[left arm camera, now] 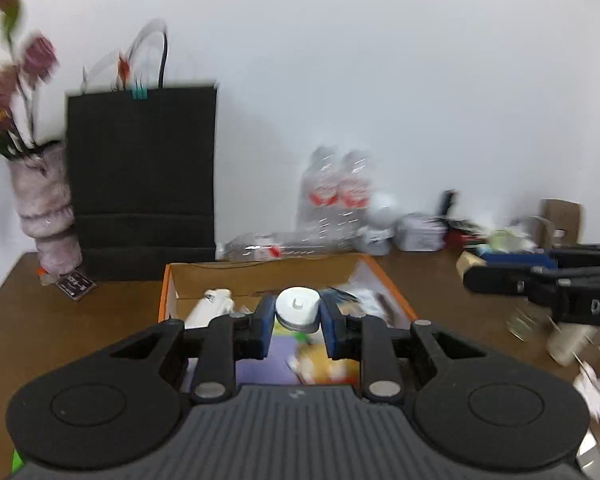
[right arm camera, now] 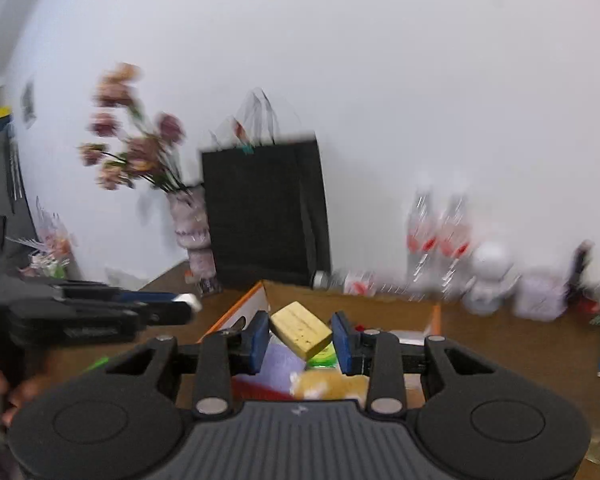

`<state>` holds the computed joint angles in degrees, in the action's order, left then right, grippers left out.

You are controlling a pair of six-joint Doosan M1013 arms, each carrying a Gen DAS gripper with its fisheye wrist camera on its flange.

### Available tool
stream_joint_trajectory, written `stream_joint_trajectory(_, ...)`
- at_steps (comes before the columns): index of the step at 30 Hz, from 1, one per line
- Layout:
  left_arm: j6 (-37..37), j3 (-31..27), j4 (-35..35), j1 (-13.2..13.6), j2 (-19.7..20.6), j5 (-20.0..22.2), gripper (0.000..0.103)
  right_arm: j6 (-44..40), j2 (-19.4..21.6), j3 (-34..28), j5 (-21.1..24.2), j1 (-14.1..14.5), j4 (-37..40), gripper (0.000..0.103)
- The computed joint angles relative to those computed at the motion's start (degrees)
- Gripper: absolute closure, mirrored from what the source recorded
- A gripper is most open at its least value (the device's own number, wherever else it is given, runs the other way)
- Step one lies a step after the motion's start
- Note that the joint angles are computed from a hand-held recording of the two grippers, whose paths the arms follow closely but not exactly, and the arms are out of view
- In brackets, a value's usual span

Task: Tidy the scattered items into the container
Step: 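Place the yellow block and white cap into the box and open both grippers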

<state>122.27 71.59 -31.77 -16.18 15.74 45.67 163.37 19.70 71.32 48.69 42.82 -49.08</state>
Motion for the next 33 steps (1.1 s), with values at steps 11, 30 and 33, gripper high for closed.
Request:
stream_joint_trajectory(11,-21.2,-27.3,18.2,-4.2,23.0,19.4,0.075,-26.0,17.3,-19.7,9.1,-14.1,40.8,0.068)
stream_joint_trajectory(30,-9.8,-14.8,20.9,-1.0,14.3,23.8,0.021,-24.2,13.6,-13.7,19.2,-13.8,50.7,0.029)
stream_joint_trajectory(33,-10.8,-12.5,20.9,-0.8,13.5,22.8,0.022,-20.8,13.9,-14.6,21.0,-13.1,49.3,0.029)
